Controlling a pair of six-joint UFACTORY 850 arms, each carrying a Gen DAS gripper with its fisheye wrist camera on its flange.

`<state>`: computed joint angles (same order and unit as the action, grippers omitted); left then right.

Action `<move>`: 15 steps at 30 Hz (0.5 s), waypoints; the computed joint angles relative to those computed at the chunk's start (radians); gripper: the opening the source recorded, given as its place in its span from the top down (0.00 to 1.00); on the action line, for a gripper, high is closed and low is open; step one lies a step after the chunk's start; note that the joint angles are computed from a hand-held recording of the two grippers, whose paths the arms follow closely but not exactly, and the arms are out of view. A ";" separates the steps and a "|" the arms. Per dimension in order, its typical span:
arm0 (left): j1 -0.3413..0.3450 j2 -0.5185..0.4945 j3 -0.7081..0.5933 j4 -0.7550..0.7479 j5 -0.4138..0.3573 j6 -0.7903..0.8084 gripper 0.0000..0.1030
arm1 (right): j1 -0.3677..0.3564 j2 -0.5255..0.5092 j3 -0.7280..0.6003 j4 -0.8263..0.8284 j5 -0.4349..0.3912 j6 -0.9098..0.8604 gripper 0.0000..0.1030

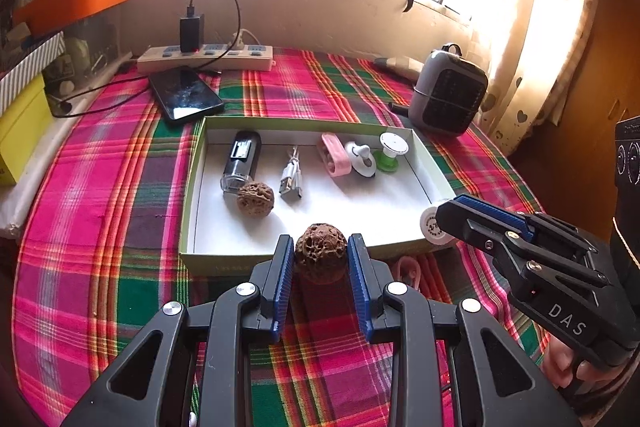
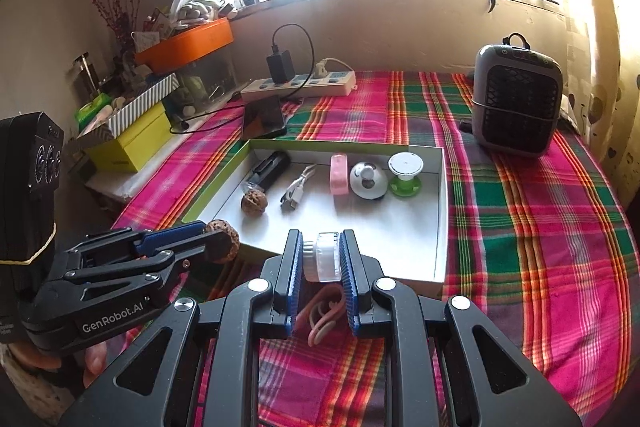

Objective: Organize objects
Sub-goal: 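Carry the walnut and brush head over the box and lower them in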

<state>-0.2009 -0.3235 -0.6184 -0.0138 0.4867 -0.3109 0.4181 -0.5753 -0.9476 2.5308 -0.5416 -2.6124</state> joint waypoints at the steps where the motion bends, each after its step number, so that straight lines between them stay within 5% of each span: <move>1: 0.002 -0.004 -0.005 0.003 -0.003 -0.002 0.75 | 0.000 -0.006 -0.009 -0.010 0.003 0.011 0.80; 15: 0.037 -0.057 -0.065 0.027 -0.019 -0.018 0.79 | -0.002 -0.096 -0.140 -0.128 0.053 0.141 0.80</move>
<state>-0.1639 -0.3800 -0.6830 0.0133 0.4674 -0.3284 0.4162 -0.6711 -1.0872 2.4025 -0.4887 -2.4716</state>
